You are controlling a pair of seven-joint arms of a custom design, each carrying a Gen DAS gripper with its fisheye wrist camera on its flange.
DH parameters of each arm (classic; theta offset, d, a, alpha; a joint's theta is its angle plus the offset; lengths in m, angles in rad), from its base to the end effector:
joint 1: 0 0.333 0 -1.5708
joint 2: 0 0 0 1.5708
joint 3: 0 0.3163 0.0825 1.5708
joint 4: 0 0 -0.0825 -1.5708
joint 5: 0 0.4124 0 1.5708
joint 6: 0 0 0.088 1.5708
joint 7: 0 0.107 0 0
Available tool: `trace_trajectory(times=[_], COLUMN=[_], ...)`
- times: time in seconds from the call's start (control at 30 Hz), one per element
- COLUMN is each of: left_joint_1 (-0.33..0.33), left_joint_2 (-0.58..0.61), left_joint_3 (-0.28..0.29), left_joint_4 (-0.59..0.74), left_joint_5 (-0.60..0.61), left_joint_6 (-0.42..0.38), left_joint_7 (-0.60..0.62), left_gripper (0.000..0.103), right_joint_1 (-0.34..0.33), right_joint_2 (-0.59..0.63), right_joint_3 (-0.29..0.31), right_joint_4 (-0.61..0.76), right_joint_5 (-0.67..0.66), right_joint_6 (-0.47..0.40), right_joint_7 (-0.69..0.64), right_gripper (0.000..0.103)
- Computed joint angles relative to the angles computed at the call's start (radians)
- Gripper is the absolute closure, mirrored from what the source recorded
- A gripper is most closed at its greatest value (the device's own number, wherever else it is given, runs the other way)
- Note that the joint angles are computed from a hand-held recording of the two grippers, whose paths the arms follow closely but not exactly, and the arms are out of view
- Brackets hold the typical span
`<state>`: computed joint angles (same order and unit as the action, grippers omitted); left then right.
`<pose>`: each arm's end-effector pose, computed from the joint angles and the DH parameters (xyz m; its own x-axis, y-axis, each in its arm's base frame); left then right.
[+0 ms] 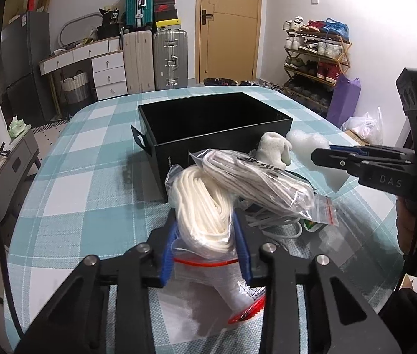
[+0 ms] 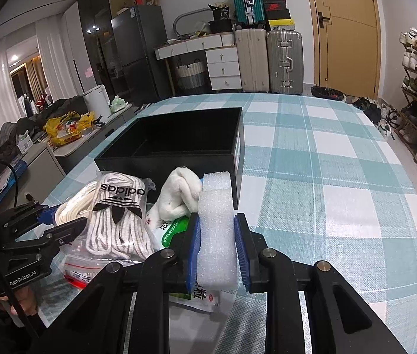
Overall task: Organize soft objects
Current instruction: 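Grasp the clear bag of white rope with the left tool while the right tool holds the foam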
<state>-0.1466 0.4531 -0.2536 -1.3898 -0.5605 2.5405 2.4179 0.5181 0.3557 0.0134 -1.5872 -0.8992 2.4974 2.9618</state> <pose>0.7223 -0.2544 0.5304 -0.7485 -0.6618 0.0410 -0.4463 0.4570 -0.7694 0.6292 0.3740 0.4809 -0.2166 -0.9696 -0.1142 -0.6107 0.2258 -0.7590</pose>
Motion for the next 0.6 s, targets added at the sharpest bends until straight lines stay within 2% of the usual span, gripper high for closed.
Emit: trace_trajectory(times=[0.17,0.3,0.37,0.43,0.6], left_joint_1=[-0.008,-0.017,-0.020,-0.028,-0.057], left_joint_2=[0.008,0.018,0.019,0.014,0.003], left_joint_3=[0.009,0.020,0.021,0.025,0.044], left_joint_4=[0.013,0.024,0.022,0.007,-0.029], left_joint_5=[0.023,0.046,0.058,0.077,0.137], left_joint_6=[-0.011,-0.011,-0.008,0.015,0.093], left_joint_7=[-0.019,-0.054,-0.064,-0.064,-0.095], left_gripper=[0.068,0.055,0.052,0.044,0.039], right_joint_1=[0.003,0.003,0.003,0.003,0.003], right_joint_2=[-0.003,-0.003,-0.003,-0.003,-0.002], right_joint_3=[0.000,0.001,0.000,0.001,0.001], right_joint_4=[0.000,0.001,0.000,0.000,0.002], right_joint_5=[-0.009,-0.007,-0.009,-0.008,-0.005], right_joint_6=[0.001,-0.001,0.001,0.000,-0.001], right_joint_7=[0.003,0.002,0.003,0.002,0.001], right_gripper=[0.080,0.080,0.080,0.080,0.080])
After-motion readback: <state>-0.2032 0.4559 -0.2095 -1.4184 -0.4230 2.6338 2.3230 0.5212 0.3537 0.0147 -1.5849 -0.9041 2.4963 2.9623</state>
